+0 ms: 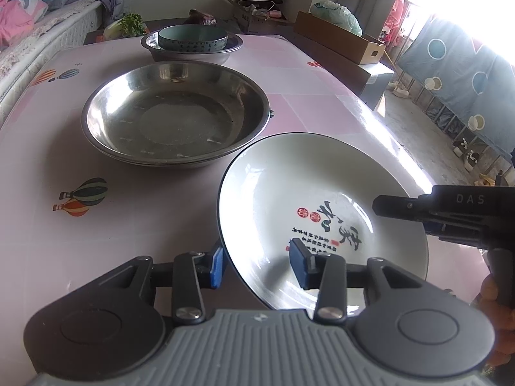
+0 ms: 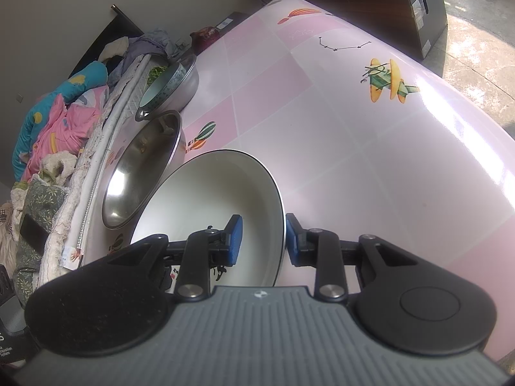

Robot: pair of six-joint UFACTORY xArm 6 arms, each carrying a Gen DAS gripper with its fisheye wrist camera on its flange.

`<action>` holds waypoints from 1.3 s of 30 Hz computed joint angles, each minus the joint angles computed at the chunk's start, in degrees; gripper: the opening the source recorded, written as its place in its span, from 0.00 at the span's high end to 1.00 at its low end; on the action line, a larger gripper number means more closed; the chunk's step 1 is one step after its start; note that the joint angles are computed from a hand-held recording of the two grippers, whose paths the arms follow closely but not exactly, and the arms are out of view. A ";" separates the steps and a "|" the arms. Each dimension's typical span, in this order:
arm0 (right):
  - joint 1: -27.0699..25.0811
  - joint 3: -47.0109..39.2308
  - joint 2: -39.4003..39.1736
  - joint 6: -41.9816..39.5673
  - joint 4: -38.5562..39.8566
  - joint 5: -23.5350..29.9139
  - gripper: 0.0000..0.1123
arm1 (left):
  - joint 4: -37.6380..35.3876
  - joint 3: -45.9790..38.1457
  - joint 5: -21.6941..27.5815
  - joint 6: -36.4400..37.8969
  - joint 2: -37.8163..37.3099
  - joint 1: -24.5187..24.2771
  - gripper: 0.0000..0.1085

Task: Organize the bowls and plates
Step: 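Lift the white plate off the table with both grippers, then hold the white plate raised and tilted with both grippers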

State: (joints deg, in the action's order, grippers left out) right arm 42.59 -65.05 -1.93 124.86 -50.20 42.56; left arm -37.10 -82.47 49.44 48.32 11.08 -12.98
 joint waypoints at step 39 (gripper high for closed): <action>1.56 0.99 -1.12 -0.17 0.81 0.70 0.75 | 0.00 0.27 0.55 0.99 -0.50 0.06 0.60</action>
State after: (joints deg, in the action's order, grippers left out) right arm 44.15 -64.06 -3.05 124.69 -49.39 43.26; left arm -37.10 -82.20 49.99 49.31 10.58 -12.93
